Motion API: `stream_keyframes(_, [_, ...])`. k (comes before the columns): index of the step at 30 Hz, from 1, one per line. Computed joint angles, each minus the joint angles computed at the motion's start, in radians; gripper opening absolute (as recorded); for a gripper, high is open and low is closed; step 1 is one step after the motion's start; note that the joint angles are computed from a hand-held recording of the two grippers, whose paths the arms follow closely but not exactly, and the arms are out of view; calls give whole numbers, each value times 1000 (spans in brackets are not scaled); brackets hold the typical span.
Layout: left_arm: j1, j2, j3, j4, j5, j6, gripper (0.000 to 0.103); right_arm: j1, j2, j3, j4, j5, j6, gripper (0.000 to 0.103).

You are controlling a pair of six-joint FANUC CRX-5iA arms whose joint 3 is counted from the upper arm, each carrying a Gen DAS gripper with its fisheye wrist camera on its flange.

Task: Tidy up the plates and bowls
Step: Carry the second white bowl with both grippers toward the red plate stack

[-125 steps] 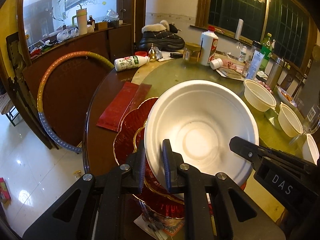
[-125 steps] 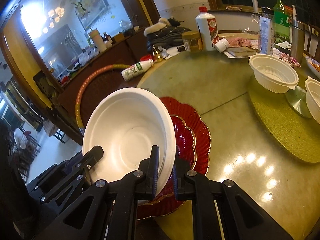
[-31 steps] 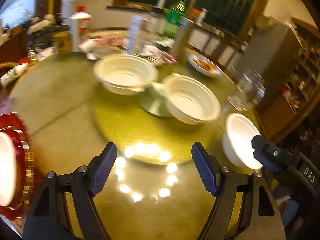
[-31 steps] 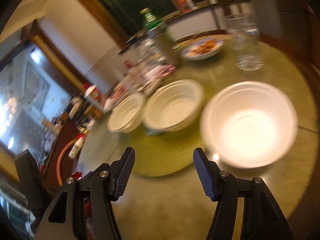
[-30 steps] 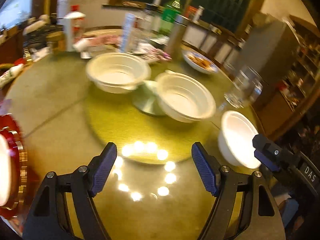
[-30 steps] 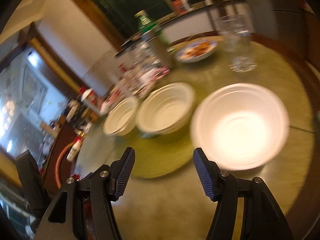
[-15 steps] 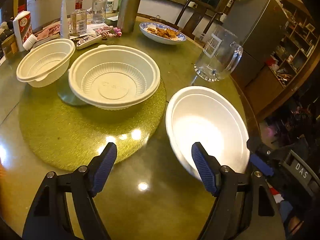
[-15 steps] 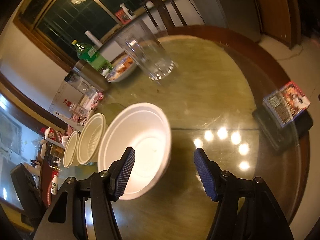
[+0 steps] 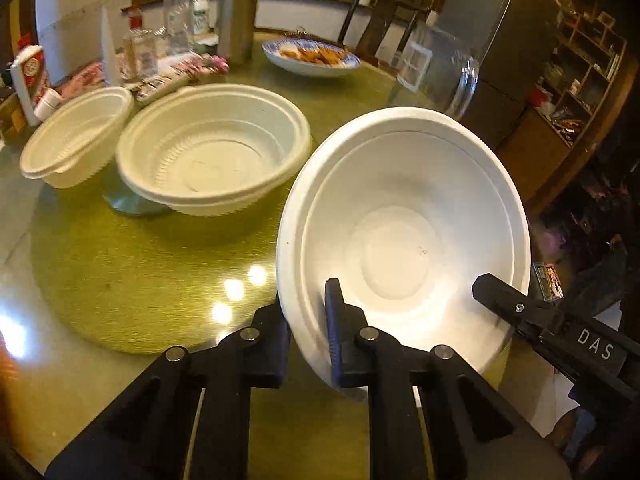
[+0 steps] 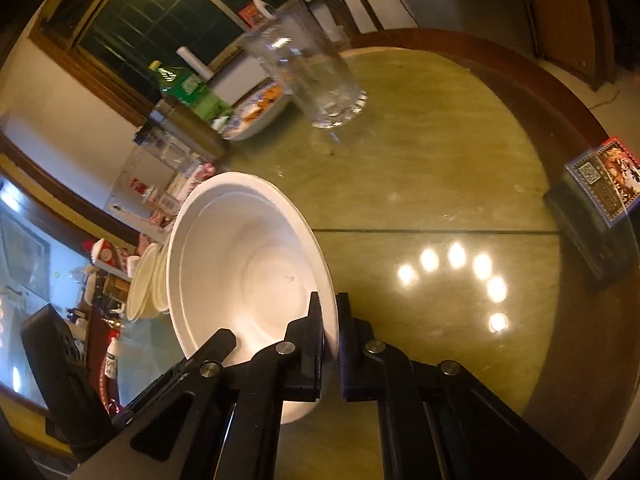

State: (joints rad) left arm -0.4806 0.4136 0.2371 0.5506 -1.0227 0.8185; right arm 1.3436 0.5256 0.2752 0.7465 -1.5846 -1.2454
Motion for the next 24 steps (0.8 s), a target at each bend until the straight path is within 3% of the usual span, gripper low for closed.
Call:
stream_keyframes(16, [136, -73, -95, 28, 35, -37, 14, -43, 292, 480, 45, -94, 332, 5])
stream_keyframes(24, [195, -104, -135, 42, 60, -57, 14, -57, 477, 807, 75, -164, 508, 5])
